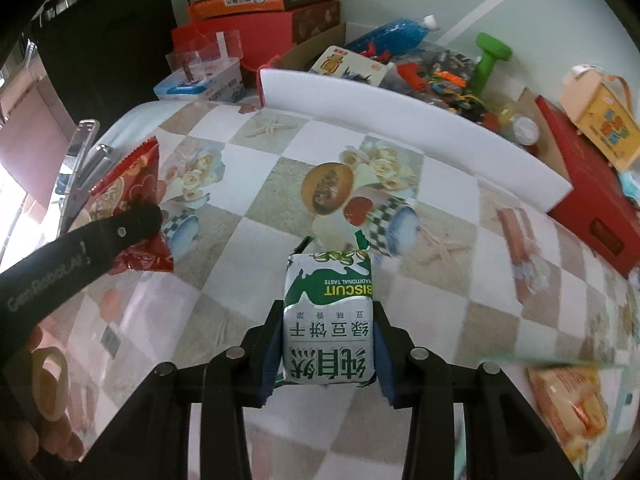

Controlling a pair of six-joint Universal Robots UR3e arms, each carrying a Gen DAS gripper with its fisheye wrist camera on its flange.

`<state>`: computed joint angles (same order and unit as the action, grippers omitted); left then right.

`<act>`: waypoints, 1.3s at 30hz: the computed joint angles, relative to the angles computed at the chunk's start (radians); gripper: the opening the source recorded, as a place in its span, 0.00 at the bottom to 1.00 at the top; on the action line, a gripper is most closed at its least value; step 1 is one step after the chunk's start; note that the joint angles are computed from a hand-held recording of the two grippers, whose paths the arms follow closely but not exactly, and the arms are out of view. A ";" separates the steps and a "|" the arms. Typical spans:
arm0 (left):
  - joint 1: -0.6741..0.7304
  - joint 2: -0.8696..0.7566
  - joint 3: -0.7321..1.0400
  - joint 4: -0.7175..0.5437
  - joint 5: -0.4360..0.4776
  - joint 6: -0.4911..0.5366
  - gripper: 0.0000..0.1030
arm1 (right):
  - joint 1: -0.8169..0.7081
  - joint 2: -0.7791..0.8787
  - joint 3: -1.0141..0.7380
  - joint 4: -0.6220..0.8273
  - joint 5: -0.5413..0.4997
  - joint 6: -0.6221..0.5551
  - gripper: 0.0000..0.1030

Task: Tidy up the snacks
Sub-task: 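Lift both items and carry them over the tray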

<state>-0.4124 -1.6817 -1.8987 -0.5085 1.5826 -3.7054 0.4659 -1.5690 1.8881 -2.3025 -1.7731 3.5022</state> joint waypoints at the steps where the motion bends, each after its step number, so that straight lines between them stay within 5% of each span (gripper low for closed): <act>1: -0.010 0.021 0.002 -0.019 0.007 -0.001 0.42 | 0.006 -0.023 0.002 0.024 -0.004 0.013 0.41; 10: -0.101 0.157 0.007 -0.140 0.064 -0.030 0.42 | 0.096 -0.233 0.051 0.202 -0.089 0.152 0.41; 27: -0.335 0.256 -0.010 -0.222 0.208 -0.112 0.42 | 0.421 -0.456 0.230 0.294 -0.293 0.537 0.41; 39: -0.432 0.221 0.047 -0.259 0.282 -0.142 0.42 | 0.466 -0.541 0.247 0.349 -0.353 0.575 0.41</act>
